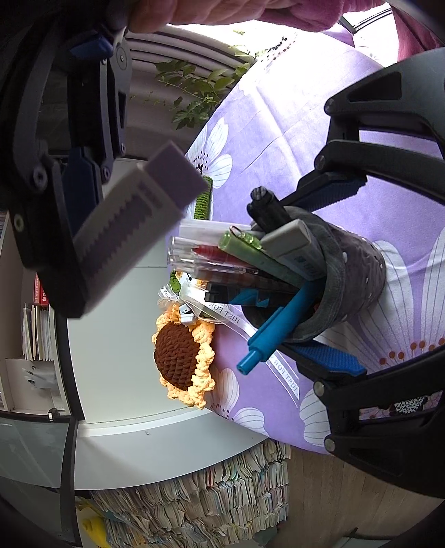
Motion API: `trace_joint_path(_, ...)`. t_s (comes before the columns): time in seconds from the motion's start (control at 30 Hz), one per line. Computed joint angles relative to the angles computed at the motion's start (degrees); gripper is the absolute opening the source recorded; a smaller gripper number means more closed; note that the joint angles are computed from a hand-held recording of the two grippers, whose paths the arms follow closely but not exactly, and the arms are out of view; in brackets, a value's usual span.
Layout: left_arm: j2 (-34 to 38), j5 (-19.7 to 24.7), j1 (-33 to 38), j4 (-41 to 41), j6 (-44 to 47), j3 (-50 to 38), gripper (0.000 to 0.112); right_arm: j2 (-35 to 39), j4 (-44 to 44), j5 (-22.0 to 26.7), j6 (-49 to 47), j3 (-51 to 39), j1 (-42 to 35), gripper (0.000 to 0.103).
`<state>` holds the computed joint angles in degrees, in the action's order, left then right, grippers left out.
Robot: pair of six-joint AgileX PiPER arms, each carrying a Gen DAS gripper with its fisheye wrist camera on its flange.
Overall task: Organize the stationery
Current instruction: 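Insert the white correction pen into the grey cup with the right tool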
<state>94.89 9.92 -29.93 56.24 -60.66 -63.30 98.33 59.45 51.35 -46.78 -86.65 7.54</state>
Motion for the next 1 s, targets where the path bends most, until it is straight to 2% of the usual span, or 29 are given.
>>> trace_joint_path(0.13,0.2,-0.5,0.4,-1.6,1.8,-0.2,0.069,1.8,1.6,-3.1,-1.6,-0.1,2.4,0.021)
trace_joint_path(0.23,0.2,-0.5,0.5,-2.4,2.6,-0.2,0.069,0.2,3.5,-9.5,-4.9,3.6,4.0,0.021)
trace_joint_path(0.43,0.7,0.2,0.1,-2.9,3.3,-0.6,0.069,-3.1,24.3,-18.8,-27.4,14.9,5.2,0.021)
trace_joint_path(0.47,1.1,0.6,0.0,-4.5,4.7,-0.9,0.069,-3.1,28.2,-18.1,-30.3,16.1,4.7,0.021)
trace_joint_path(0.57,1.7,1.4,-0.3,-3.5,4.0,-1.0,0.068,-2.0,31.3,-14.9,-32.0,17.0,3.1,0.021)
trace_joint_path(0.7,1.6,0.5,0.5,-10.9,10.8,-1.2,0.068,-0.8,29.1,-10.6,-29.0,16.4,0.8,0.021)
trace_joint_path(0.77,1.6,0.3,0.6,-10.8,10.7,-1.2,0.068,-1.8,28.0,-9.9,-29.6,17.2,0.4,0.021)
trace_joint_path(0.83,1.7,0.5,0.5,-9.8,9.6,-1.3,0.068,-3.3,26.3,-11.3,-29.6,18.3,0.7,0.021)
trace_joint_path(1.0,1.6,0.7,0.3,-9.3,8.9,-1.2,0.068,-4.8,18.7,-11.0,-22.5,17.3,0.4,0.021)
